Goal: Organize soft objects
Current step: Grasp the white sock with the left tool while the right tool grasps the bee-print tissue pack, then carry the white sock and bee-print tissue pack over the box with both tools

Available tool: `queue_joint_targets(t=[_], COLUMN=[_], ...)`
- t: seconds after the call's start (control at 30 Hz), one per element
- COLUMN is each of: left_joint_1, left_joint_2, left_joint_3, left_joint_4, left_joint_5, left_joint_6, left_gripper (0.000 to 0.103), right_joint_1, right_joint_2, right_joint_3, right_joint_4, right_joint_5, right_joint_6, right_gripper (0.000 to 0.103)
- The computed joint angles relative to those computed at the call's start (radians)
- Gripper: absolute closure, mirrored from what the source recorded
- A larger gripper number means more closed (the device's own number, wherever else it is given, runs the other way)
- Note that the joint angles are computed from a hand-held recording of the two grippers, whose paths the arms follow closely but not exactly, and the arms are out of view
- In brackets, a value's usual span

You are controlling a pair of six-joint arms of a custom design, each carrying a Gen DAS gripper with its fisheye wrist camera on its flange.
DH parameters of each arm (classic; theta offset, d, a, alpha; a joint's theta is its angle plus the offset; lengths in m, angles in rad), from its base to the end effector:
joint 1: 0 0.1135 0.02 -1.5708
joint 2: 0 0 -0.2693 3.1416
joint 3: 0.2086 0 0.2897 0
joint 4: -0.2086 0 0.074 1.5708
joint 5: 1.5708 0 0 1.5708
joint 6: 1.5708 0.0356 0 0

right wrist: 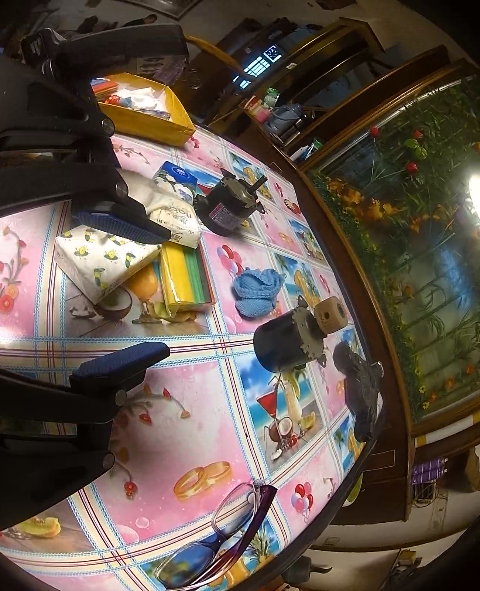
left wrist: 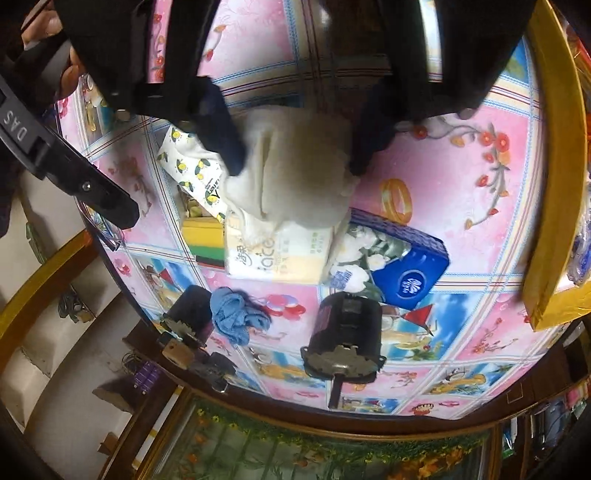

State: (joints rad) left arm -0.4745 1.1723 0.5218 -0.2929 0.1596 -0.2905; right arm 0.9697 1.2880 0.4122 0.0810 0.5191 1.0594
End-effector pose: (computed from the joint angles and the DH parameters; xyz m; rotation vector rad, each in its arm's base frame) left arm 0.2122 -0.1154 0.1494 0.3028 2.5552 -0.5023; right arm 0.1536 0.1928 0.1180 0.3477 2.2554 0.4694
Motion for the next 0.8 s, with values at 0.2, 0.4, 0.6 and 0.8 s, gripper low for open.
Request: queue_joint_targets(t=[0.2, 0.4, 0.6, 0.8], left_joint_1=[0.057, 0.068, 0.086, 0.069], left_joint_2=[-0.193, -0.276, -0.254, -0.259], left_joint_3=[-0.104, -0.152, -0.161, -0.177], left_joint_4=[-0.072, -0.092, -0.058, -0.024], left_joint_5=[-0.018, -0.043, -0.019, -0.044], left_joint_6=[0.048, 0.085, 0.095, 0.094], left_gripper=[0.080, 0.080, 0.080, 0.080], right_joint_1=[-0.008, 0.033, 0.061, 0.096], right_joint_2=[0.050, 0.172, 0.294, 0.409], right_joint_3=[0.017, 0.120, 0.228, 0.339], right_joint_4=[0.041, -0.017, -0.105, -0.236], right_joint_5=[-0.062, -0.063, -0.052, 0.026], right_joint_6=[-0.037, -0.115, -0.180, -0.210], right_gripper=[0.033, 0.023, 0.022, 0.036])
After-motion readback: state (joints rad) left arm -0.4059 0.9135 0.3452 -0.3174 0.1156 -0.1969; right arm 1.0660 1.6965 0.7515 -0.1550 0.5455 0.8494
